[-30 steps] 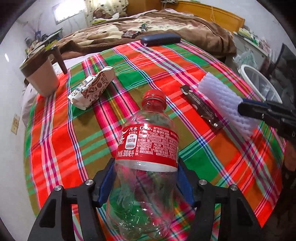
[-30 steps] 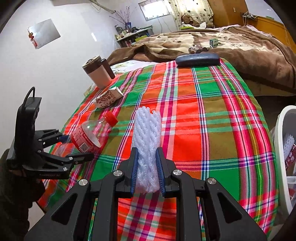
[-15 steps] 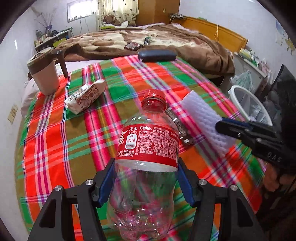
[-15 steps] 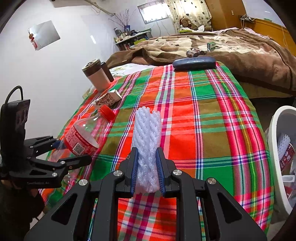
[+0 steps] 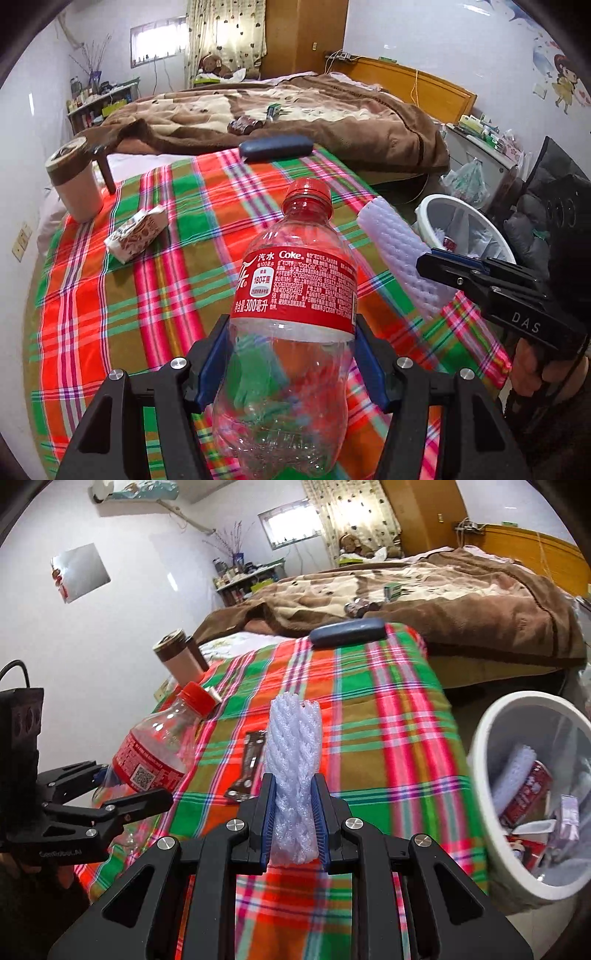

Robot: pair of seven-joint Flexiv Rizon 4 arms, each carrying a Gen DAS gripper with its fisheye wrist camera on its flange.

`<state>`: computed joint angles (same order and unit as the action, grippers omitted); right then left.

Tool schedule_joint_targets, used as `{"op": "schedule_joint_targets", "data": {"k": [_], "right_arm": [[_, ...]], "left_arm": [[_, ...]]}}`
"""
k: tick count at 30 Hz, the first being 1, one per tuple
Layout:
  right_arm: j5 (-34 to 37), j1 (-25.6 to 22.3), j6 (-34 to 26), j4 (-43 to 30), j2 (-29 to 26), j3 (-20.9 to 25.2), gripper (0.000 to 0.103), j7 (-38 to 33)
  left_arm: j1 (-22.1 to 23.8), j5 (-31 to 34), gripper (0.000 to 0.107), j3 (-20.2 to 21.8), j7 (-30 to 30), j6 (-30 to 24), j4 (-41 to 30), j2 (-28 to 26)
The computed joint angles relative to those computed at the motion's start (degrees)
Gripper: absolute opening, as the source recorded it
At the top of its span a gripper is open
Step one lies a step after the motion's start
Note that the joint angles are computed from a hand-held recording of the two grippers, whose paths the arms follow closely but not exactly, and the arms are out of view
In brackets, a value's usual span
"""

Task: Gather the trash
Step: 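Carry the Coke bottle and foam net over the white bin with both tools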

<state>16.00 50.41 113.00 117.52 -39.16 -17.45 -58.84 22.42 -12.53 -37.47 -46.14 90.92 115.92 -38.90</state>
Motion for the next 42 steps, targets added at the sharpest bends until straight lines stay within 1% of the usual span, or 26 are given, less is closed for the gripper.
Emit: {"op": "schedule_joint_targets", "data": {"k": [5,9,12,15,18,21,28,31,35,38,40,42], "right_arm": [[2.92,2.81,0.70,2.44,0.84,-3.39,0.020,-0.50],[4.79,3.31,1.77,4.33,1.66,-4.30,0.020,-0.99],[6.34,3.50,2.79,5.68,2.28,-4.70,0.020,-1.40],[8.06,3.25,3.88,6.84,2.88,-4.72,0.020,-2.04],[9.79,3.68,4.18,7.66,3.25,-5.46,0.020,-2.77],[12.82,5.63,4.61,8.85,3.23,-7.83,0.020,-3.11],[16.29,4.89,5.76,11.28,3.81,-8.41,0.020,-3.07],[16.98,5.47,4.99,11.85,3.73,-9.74,0.020,-3.23],[17.76,7.60,3.90,12.77,3.03,-12.97,0.020,-2.13],[17.23,7.56,3.45,13.52,2.78,-13.97,0.020,-0.81],[16.69,7.49,3.02,13.96,2.37,-14.63,0.020,0.15],[15.44,6.54,2.52,14.46,2.42,-14.46,0.020,0.98]], "left_arm": [[-0.42,0.83,0.063,-2.08,-2.17,2.40,1.14,0.04],[-0.09,3.00,0.063,-4.65,-4.22,3.79,1.41,-0.99],[-1.83,4.72,0.063,-4.03,-6.17,5.09,1.19,-0.96],[-1.96,6.35,0.063,-5.46,-7.46,5.03,0.83,-1.73],[-4.58,7.59,0.063,-4.29,-8.99,6.02,-0.07,-2.02],[-6.44,8.49,0.063,-3.99,-10.32,6.50,-0.99,-2.66],[-10.46,9.12,0.063,-3.90,-11.68,5.51,-4.02,-4.78],[-12.06,8.87,0.063,-3.88,-11.83,4.79,-5.39,-5.70],[-15.43,7.92,0.063,-2.32,-11.39,3.22,-7.95,-6.54],[-17.85,6.87,0.063,-1.35,-10.77,2.41,-9.98,-7.49],[-18.76,5.99,0.063,-1.79,-10.00,1.06,-11.67,-8.77],[-21.05,4.87,0.063,-0.04,-9.97,0.48,-12.93,-8.99]]}}
